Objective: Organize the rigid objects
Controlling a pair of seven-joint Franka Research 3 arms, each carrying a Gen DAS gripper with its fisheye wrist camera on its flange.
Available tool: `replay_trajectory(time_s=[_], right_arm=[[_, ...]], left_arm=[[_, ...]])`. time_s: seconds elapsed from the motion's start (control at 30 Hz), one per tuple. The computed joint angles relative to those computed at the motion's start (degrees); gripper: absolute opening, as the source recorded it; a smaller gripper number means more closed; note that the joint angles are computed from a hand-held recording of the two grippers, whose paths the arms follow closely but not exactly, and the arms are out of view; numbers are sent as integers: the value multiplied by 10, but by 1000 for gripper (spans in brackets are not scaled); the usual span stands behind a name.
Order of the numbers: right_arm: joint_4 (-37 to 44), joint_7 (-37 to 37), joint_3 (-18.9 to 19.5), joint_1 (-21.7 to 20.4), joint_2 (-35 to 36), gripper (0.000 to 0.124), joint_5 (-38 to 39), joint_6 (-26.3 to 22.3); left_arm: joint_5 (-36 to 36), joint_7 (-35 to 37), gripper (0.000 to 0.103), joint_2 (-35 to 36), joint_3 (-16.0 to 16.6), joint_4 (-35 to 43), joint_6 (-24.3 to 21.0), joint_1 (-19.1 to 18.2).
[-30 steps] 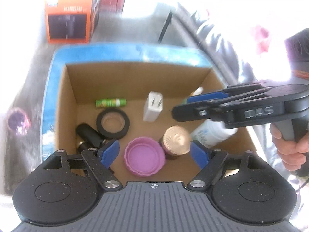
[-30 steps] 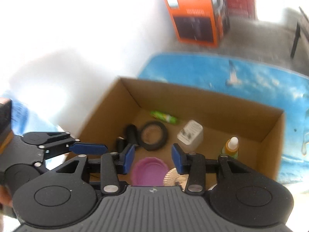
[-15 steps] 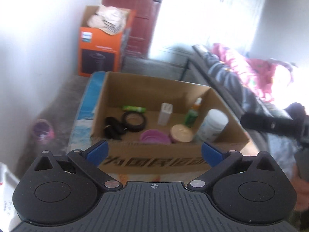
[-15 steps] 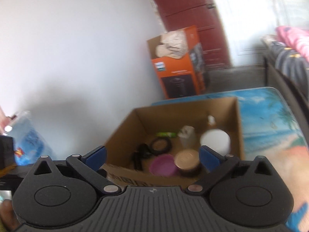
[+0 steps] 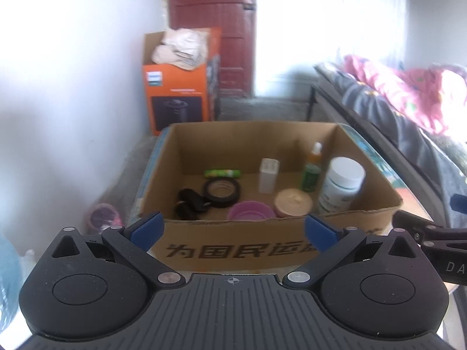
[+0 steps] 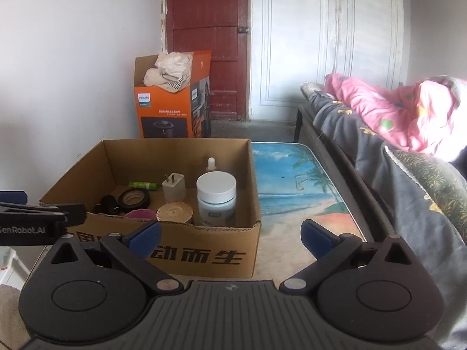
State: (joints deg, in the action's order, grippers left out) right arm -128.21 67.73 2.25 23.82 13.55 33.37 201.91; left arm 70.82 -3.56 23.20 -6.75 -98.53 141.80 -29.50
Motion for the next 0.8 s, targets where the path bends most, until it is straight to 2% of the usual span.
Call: replay_trajectory(time_s=[0.03,0.13,0.17,0.33,0.43,0.6,0.8], right_arm=[[3,16,9,-13,4,103,-13,-2],[2,106,66,-93,13,103,-117,-12],[7,122,71,-103,17,103,-137,-17],[32,140,47,-88,39,103,-157,-32],[40,150,55,-102,45,103,-175,-42],[47,142,38,-85,49,103,-171,-49],[49,140,46,-92,47,103,-182,-52]], left_arm=[[2,0,103,6,0,7,-6,-3],[0,10,103,22,1,28,-25,-12],[-3,14,103,26,2,33,-29,-13],[-34,36,103,44,5,58,-46,-17],[-49,43,103,48,8,61,-38,-16],[-58,59,103,54,13,71,-57,-26],[-54,60,103,47,16,67,-69,-31]])
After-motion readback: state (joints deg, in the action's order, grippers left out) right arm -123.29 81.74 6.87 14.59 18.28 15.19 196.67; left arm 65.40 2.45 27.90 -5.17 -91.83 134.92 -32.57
